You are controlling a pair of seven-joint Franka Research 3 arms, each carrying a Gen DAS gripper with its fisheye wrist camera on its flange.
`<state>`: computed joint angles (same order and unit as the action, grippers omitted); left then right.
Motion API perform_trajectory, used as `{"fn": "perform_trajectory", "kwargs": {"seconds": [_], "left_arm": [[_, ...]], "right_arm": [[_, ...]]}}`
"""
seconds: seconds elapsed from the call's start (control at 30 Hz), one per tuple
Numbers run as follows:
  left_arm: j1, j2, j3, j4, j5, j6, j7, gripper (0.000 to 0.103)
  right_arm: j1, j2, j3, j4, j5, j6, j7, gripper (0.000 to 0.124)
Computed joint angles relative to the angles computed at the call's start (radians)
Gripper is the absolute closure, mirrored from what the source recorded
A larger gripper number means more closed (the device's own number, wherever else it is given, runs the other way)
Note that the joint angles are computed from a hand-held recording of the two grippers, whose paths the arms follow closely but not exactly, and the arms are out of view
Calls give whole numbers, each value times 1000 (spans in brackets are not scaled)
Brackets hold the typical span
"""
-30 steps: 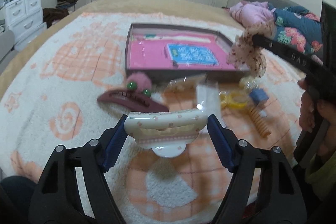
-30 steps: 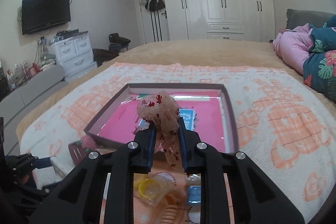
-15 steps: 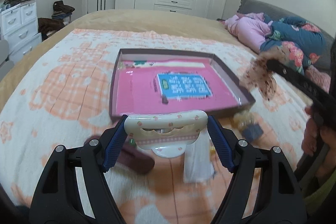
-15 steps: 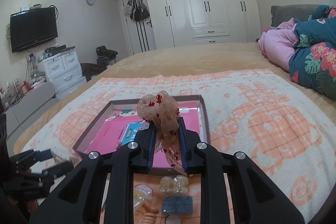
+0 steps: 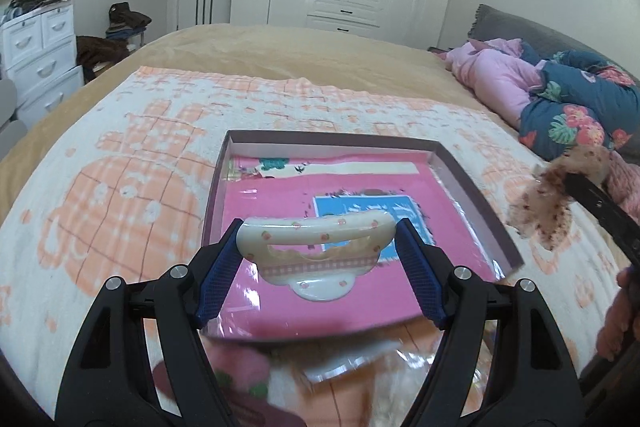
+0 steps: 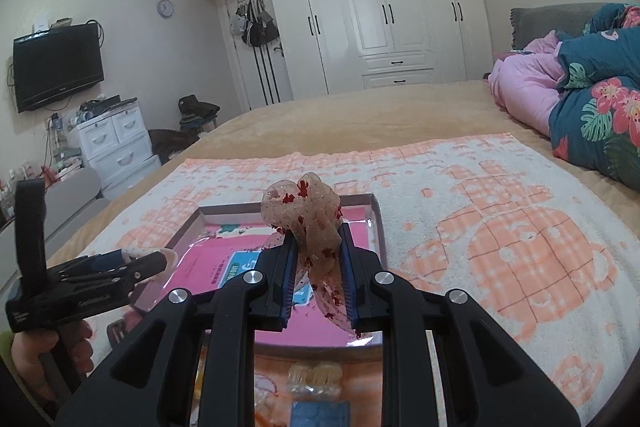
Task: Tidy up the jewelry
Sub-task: 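Lower the claw clip onto the book with the left while the right releases the bow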
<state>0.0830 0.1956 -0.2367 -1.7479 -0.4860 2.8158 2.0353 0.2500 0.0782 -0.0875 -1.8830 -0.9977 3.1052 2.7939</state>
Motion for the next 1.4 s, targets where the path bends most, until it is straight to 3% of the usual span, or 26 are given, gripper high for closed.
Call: {"fn": "perform_trajectory", "kwargs": {"seconds": [0.1, 0.33, 0.63, 0.77, 0.97, 1.03, 1.17, 1.27, 1.4], "left_arm": [[-13, 41, 15, 38, 54, -3, -51, 36], [5, 92, 5, 76, 130, -36, -137, 36], [22, 108, -14, 79, 166, -41, -148, 36], [25, 104, -19, 69, 171, -34, -139, 36], [26, 97, -21, 56, 173, -20, -140, 34], [26, 93, -22, 50, 172, -14, -136, 32], [31, 86, -26, 40, 162, -2, -128, 31], [34, 76, -30, 28, 148, 9, -116, 30], [38, 53, -35, 2, 122, 34, -89, 28]], "right_arm": [[-25, 24, 34, -2, 203, 14, -191, 105], [-43, 98, 99, 48, 533, -61, -529, 104], [42, 165, 39, 116, 655, -162, -678, 102], [95, 189, -21, 141, 646, -183, -673, 101], [112, 191, -39, 133, 672, -192, -682, 97], [111, 188, -38, 128, 683, -192, -680, 84], [123, 179, -53, 113, 671, -188, -647, 75], [125, 167, -59, 98, 659, -173, -614, 60], [152, 145, -99, 75, 571, -154, -506, 49]]}}
